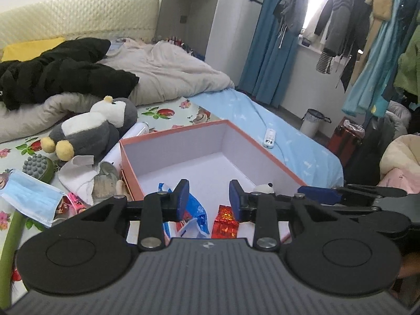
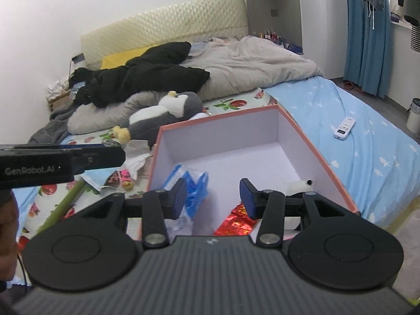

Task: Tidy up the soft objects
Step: 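Open the left gripper over the box while the right gripper releases the panda, then withdraw both grippers from the box toward the blue mask and pink toy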

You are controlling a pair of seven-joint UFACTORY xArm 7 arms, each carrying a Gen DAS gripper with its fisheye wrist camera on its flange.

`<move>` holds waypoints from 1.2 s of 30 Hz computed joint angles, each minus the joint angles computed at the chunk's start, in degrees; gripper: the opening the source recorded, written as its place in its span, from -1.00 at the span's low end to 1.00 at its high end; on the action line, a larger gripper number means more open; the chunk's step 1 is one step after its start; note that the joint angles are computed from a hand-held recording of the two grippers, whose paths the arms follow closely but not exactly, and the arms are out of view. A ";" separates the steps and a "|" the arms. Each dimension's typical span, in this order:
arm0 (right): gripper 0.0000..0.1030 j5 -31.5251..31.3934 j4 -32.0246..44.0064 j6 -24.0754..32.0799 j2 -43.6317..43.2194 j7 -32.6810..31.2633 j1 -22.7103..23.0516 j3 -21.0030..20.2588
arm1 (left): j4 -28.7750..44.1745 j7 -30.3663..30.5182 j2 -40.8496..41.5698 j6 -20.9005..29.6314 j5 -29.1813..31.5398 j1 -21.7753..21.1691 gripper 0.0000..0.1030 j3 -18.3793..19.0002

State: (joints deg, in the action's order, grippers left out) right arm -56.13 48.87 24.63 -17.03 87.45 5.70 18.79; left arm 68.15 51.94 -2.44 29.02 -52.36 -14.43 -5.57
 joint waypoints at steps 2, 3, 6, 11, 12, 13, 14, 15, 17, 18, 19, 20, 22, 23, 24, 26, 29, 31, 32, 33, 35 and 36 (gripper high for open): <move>-0.08 -0.18 -0.38 -0.07 -0.44 1.73 0.22 0.70 | -2.55 2.31 -2.90 0.17 -2.54 0.02 -0.25 0.58; -0.08 -0.30 -0.47 0.03 -0.54 2.24 0.35 1.05 | -3.57 2.60 -4.02 0.34 -3.18 -0.07 -0.25 1.00; -0.08 -3.61 -0.25 3.14 -0.48 3.33 0.77 3.28 | -6.83 2.49 -7.13 -0.07 -5.07 -0.40 -0.25 2.44; -0.08 -4.78 -1.04 2.80 0.31 4.85 3.16 2.31 | -11.82 2.67 -10.86 -0.48 -5.39 -1.00 -0.25 4.83; -0.08 -4.52 -1.11 2.72 0.55 5.30 3.56 2.19 | -12.76 3.37 -11.49 -0.66 -5.75 -1.24 -0.25 5.32; -0.08 -4.47 -1.13 3.02 0.71 6.02 4.01 2.43 | -13.85 3.67 -12.28 -1.24 -6.00 -1.39 -0.25 5.63; -0.08 -4.53 -1.09 3.28 0.98 6.64 4.42 2.60 | -14.60 3.38 -12.72 -1.78 -5.82 -1.47 -0.25 5.85; -0.08 -4.44 -0.96 3.41 1.41 7.05 4.93 2.68 | -15.39 3.33 -13.36 -1.93 -5.97 -1.61 -0.25 6.28; -0.08 -3.94 -0.65 3.68 2.27 7.64 6.15 2.76 | -16.66 3.53 -14.46 -2.34 -6.78 -2.02 -0.25 7.14; -0.08 -3.83 -0.58 3.72 2.61 7.91 6.77 2.76 | -17.36 4.02 -15.11 -2.84 -7.07 -2.27 -0.25 7.43; -0.08 -3.70 -0.32 4.03 3.11 8.20 7.43 2.88 | -18.28 4.18 -15.89 -3.52 -6.88 -2.37 -0.25 7.56; -0.08 -3.64 0.00 4.25 3.66 8.39 8.08 2.92 | -18.87 3.40 -16.32 -3.94 -6.01 -2.28 -0.25 7.59; -0.08 -3.86 0.70 4.69 4.85 9.16 9.32 2.86 | -20.09 2.04 -17.31 -3.78 -5.39 -2.35 -0.25 8.48; -0.08 -3.80 0.96 4.74 5.37 9.40 10.01 2.69 | -20.70 1.40 -17.74 -3.53 -5.04 -2.29 -0.25 8.96; -0.08 -3.67 1.39 4.62 6.11 9.60 10.66 2.46 | -21.17 0.71 -17.98 -3.54 -4.54 -2.20 -0.25 9.23; -0.08 -3.26 2.16 2.83 7.82 9.59 11.78 1.43 | -22.53 -0.68 -18.60 -3.30 -3.07 -1.79 -0.25 9.79; -0.08 -3.07 4.75 2.33 11.11 8.27 13.70 0.29 | -23.89 -4.42 -18.65 -2.05 0.06 -0.33 -0.25 10.57; -0.08 -4.47 5.79 1.93 12.14 8.81 14.85 -0.58 | -24.79 -5.95 -18.88 -2.16 1.80 0.58 -0.25 11.03; -0.08 -4.69 6.46 2.09 12.71 8.70 15.44 -0.96 | -25.38 -6.55 -19.27 -2.45 2.38 0.96 -0.25 11.32; -0.08 -4.62 7.13 2.17 13.30 8.42 16.02 -1.36 | -25.77 -7.34 -19.63 -2.42 2.96 1.37 -0.25 11.73; -0.08 -4.43 8.28 1.61 14.40 7.48 17.03 -2.22 | -25.93 -8.30 -20.03 -1.82 3.38 1.84 -0.25 12.90; -0.08 -4.22 8.90 1.73 14.92 6.81 17.57 -2.53 | -26.28 -8.81 -20.51 -1.78 3.95 2.34 -0.25 13.26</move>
